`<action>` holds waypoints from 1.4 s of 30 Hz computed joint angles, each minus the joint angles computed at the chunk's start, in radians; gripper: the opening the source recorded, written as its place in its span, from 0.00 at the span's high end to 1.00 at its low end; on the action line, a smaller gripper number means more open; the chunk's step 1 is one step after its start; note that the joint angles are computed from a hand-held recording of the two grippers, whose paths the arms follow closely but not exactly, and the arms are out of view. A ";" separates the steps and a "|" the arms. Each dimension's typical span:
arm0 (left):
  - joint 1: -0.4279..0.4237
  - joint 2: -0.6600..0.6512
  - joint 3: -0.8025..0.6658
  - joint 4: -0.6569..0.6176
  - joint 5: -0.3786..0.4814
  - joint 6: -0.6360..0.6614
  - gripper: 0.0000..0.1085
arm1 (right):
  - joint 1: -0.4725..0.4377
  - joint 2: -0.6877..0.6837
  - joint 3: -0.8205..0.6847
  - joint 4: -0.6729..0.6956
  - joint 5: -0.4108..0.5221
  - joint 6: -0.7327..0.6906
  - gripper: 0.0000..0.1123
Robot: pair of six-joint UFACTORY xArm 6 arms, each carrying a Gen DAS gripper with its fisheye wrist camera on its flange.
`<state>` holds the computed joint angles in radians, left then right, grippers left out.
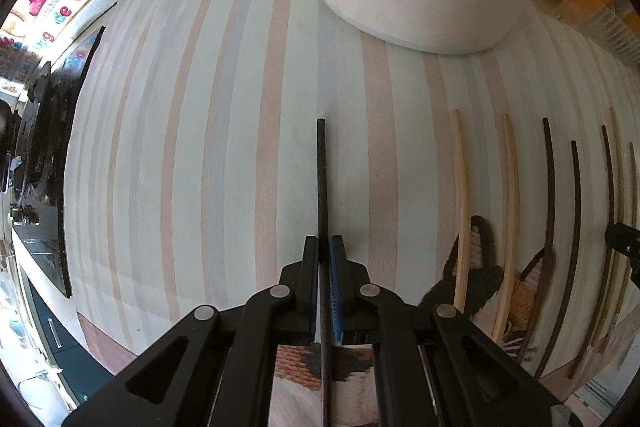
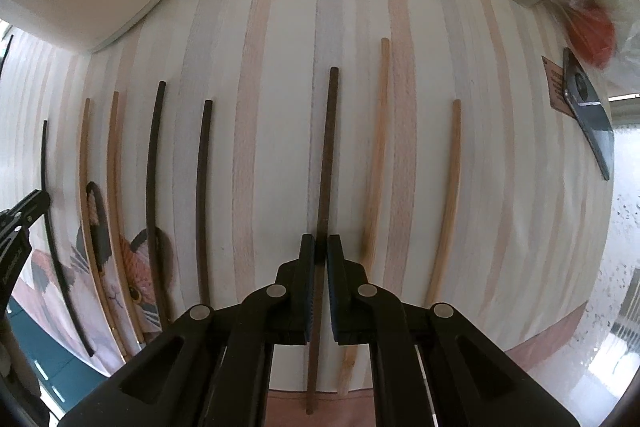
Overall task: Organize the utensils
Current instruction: 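Lift both dark chopsticks and lower them into the cream utensil holder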
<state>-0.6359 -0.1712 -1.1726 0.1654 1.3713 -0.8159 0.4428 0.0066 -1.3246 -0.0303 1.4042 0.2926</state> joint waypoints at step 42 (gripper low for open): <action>-0.014 0.099 -0.839 0.414 -0.001 -0.046 1.00 | -0.027 0.206 -0.852 0.132 -0.337 0.060 0.95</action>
